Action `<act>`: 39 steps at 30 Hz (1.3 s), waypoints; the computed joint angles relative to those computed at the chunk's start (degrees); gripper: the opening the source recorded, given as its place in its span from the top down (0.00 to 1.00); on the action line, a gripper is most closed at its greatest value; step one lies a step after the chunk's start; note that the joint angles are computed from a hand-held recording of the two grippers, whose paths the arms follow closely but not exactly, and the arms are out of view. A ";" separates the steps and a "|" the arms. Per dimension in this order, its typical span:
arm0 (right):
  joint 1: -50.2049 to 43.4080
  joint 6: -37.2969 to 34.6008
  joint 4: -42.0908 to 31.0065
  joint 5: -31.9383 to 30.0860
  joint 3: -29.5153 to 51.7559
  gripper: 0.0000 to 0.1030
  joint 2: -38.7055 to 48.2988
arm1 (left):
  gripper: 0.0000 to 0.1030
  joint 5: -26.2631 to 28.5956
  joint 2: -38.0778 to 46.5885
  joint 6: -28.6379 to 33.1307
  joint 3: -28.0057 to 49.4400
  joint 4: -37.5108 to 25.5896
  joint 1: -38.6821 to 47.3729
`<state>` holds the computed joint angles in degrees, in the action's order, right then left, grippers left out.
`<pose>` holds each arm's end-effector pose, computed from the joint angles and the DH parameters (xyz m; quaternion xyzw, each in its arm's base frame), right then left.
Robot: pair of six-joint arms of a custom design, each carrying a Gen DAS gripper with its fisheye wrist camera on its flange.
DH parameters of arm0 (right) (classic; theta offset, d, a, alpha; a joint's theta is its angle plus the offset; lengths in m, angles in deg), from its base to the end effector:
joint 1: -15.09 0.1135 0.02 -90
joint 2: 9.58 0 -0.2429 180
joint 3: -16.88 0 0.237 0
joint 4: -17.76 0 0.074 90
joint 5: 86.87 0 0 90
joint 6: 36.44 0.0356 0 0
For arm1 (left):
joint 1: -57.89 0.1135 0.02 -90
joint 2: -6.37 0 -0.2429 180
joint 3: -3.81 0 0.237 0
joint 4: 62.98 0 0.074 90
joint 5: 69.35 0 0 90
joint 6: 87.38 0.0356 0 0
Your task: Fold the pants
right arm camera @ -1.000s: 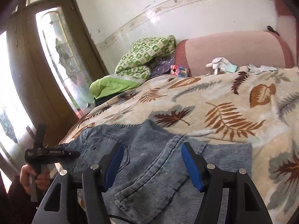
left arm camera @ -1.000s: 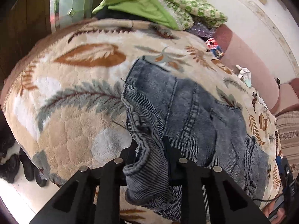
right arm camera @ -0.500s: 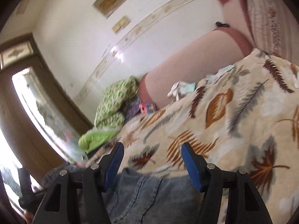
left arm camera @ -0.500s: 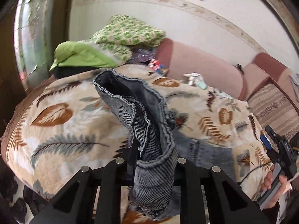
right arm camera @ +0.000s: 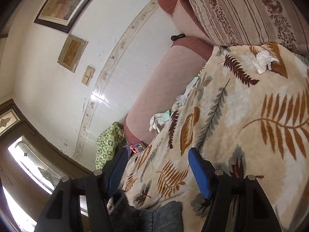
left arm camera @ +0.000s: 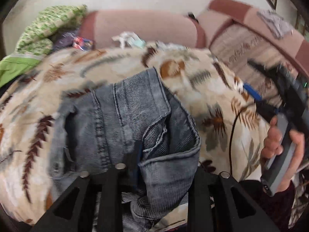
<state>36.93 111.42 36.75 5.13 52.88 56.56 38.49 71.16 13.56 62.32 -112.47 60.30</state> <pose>0.2179 0.0860 0.1954 0.2493 0.7311 0.3965 0.4961 0.2131 -0.0019 0.2181 0.1157 0.9381 -0.1134 0.3060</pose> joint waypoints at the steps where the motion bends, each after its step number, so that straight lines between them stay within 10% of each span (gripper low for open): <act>1: 0.40 -0.55 -0.40 0.23 0.32 0.34 0.23 | 0.66 -1.33 1.51 -0.28 -0.88 1.11 -2.40; 11: 2.58 -3.14 -2.72 -1.85 4.81 0.34 6.62 | 0.18 12.99 -7.11 9.27 6.21 -4.87 12.58; 21: 15.62 -16.74 -5.38 -8.77 18.54 0.34 19.82 | 0.17 -0.98 2.05 17.43 0.39 6.24 23.95; 31: 13.78 -12.37 -22.05 -19.53 42.97 0.28 46.91 | 0.16 -0.44 -3.57 18.58 -17.43 21.06 22.44; 39: 13.60 -11.21 -14.25 -19.58 33.76 0.29 41.40 | 0.17 6.76 -1.72 24.26 -8.60 9.16 29.38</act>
